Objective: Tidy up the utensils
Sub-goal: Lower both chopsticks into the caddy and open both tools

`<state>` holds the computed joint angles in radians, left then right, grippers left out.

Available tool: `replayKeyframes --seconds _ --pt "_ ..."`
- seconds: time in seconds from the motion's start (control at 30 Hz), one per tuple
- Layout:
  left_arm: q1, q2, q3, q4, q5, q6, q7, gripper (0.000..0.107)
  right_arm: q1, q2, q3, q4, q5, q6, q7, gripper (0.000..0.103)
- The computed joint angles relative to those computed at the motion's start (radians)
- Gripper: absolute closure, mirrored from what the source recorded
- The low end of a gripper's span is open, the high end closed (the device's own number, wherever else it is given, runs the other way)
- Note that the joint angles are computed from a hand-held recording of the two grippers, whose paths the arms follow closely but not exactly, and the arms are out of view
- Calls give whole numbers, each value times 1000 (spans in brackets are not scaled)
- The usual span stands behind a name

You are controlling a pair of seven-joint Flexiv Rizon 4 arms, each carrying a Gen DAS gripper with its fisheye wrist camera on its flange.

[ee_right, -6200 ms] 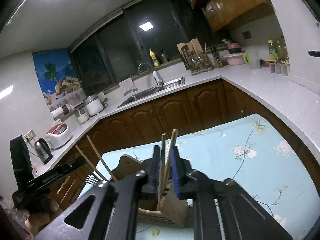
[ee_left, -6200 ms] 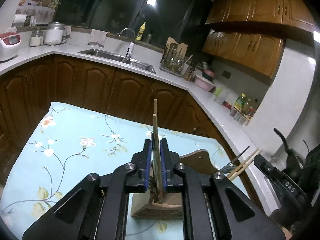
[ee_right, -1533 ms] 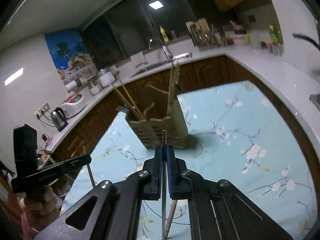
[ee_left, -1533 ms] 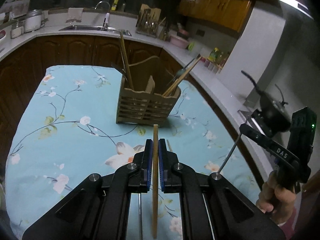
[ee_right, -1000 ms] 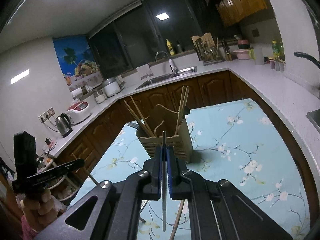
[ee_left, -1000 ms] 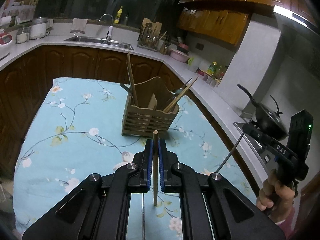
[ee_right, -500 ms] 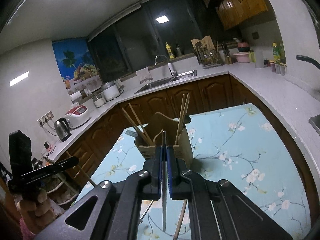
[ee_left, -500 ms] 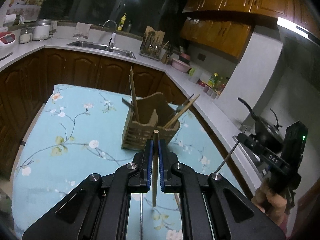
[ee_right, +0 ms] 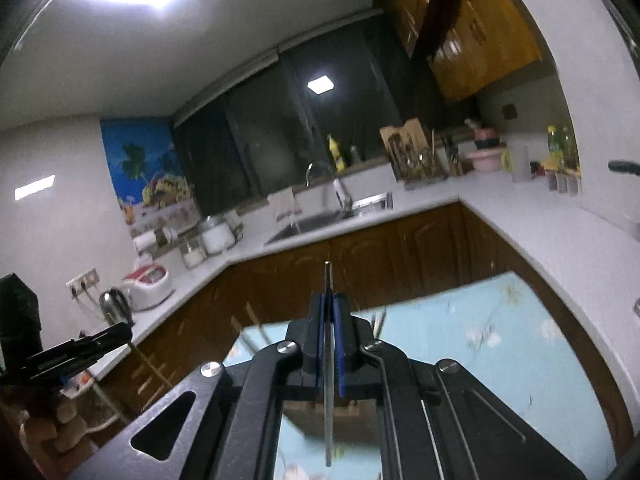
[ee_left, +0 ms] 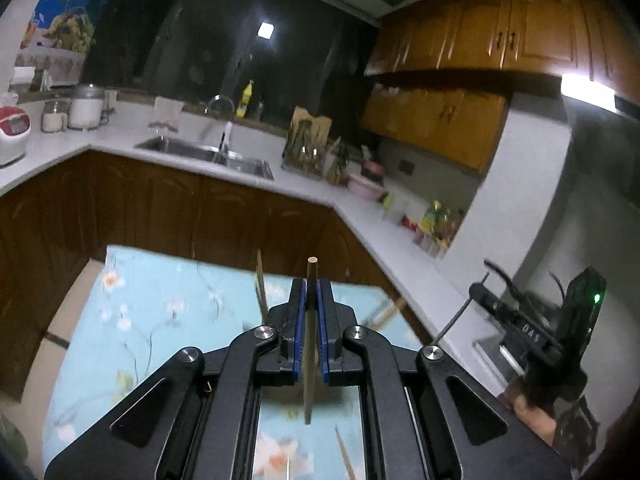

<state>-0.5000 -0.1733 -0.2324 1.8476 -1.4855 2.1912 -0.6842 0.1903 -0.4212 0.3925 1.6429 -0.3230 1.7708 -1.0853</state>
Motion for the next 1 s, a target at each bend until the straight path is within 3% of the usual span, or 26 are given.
replayKeyframes --seconds 0.3,0.5,0.67,1.0 --pt "72 -129 39 -137 111 17 -95 102 236 -72 -289 -125 56 57 49 98" --pt "97 -200 52 -141 147 -7 -192 102 328 -112 -404 -129 101 80 49 98" --pt "88 -229 70 -97 170 -37 -253 102 347 -128 -420 -95 127 93 39 98" --pt "53 -227 100 -30 175 -71 -293 102 225 -143 -269 -72 73 37 51 98"
